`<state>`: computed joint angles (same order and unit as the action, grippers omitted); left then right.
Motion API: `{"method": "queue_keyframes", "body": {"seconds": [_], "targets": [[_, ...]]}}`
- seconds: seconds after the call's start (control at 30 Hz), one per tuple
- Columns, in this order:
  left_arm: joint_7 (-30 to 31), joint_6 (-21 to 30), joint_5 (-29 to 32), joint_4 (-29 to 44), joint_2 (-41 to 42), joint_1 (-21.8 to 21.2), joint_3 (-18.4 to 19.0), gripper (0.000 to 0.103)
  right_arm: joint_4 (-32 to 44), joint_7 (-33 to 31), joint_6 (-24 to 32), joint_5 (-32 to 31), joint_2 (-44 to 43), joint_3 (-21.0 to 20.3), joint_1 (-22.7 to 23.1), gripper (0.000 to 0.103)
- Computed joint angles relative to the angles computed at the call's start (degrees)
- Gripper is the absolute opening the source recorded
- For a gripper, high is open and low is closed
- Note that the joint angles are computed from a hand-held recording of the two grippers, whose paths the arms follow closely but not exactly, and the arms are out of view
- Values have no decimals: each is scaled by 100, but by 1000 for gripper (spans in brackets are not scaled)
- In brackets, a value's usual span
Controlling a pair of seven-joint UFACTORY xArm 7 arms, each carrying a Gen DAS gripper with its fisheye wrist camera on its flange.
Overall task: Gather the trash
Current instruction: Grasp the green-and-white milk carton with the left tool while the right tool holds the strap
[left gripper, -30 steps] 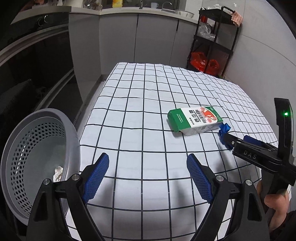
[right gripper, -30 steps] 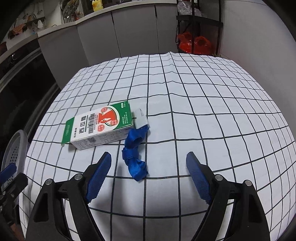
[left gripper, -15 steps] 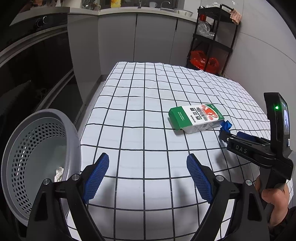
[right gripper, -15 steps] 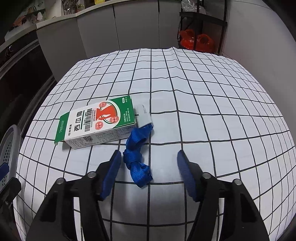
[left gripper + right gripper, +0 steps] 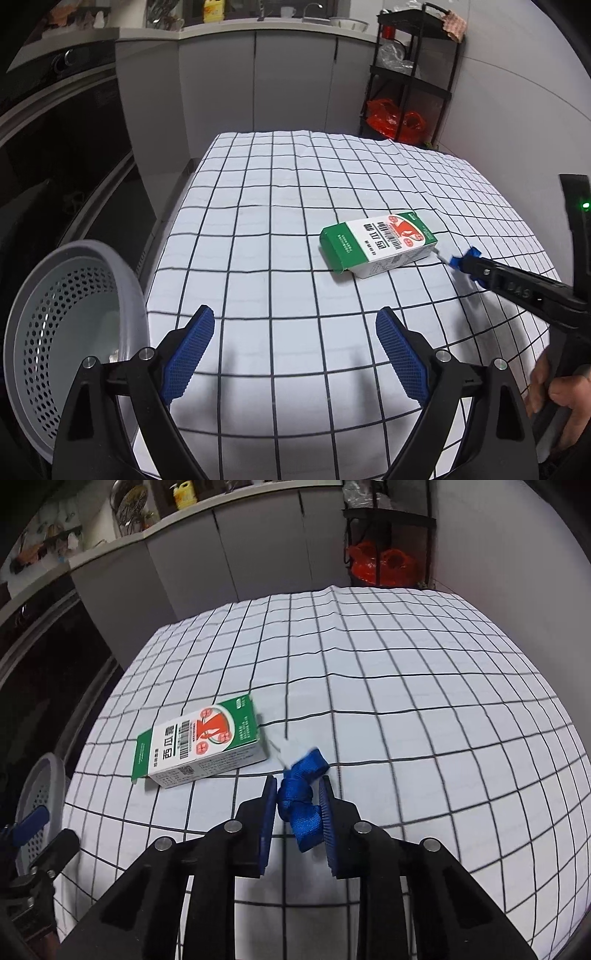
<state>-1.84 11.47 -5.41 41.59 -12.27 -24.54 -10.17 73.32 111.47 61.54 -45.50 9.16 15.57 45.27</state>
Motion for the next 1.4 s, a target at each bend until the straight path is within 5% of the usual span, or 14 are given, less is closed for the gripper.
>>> {"method": "queue_keyframes", "body": {"seconds": [0.23, 0.43, 0.57, 0.93, 1.4], "targets": [[974, -51, -403, 542, 485, -330, 109, 89, -519, 584, 185, -86, -634, 242, -56, 21], [3096, 373, -2158, 1309, 1078, -555, 145, 90, -1065, 1060, -184, -101, -1131, 436, -264, 21], [3802, 855, -2587, 1798, 1489, -281, -117, 90, -1290, 1234, -325, -139, -1375, 613, -457, 21], [3971, 1524, -2000, 2761, 2369, 141, -533, 90, -1398, 1305, -478, -235, -1522, 827, -687, 21], [3962, 1820, -1577, 3306, 2825, 70, -571, 90, -1395, 1345, -479, -321, -1580, 918, -731, 21]]}}
